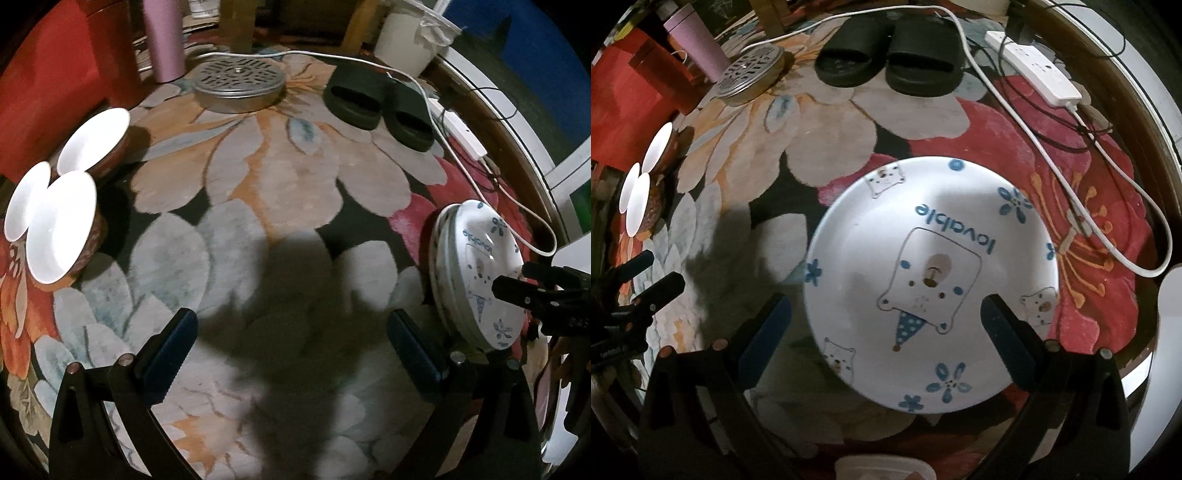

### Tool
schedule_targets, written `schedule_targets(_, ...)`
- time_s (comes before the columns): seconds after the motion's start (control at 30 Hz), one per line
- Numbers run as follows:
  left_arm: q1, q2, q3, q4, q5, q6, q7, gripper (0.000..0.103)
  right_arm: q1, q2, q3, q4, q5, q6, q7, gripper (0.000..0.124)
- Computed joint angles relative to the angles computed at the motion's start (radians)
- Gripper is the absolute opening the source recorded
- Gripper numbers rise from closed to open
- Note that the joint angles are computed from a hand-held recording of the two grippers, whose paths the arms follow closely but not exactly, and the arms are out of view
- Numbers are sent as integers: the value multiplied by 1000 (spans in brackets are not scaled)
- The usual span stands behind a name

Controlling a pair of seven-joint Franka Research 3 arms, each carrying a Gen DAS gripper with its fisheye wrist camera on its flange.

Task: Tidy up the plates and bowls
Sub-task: 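Open the right tool and withdraw it from the plate stack, then move the right tool toward the large white bowl beside the small bowls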

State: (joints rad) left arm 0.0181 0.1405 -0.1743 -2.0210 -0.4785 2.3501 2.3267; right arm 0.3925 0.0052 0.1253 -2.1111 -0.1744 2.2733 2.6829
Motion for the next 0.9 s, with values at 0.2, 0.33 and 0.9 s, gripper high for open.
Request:
schedule_targets(0.2,18,8,12,9,6,-2,-5,102,10,37,0,46,-7,0,-9,103)
schedule_targets(0.33,37,17,20,18,12,-2,-8,102,23,73,-5,88,-11,4,-21,103)
schedule_targets(0.9,133,93,38,89,46,-7,-60,102,105,277,-41,338,10,1,-113,103)
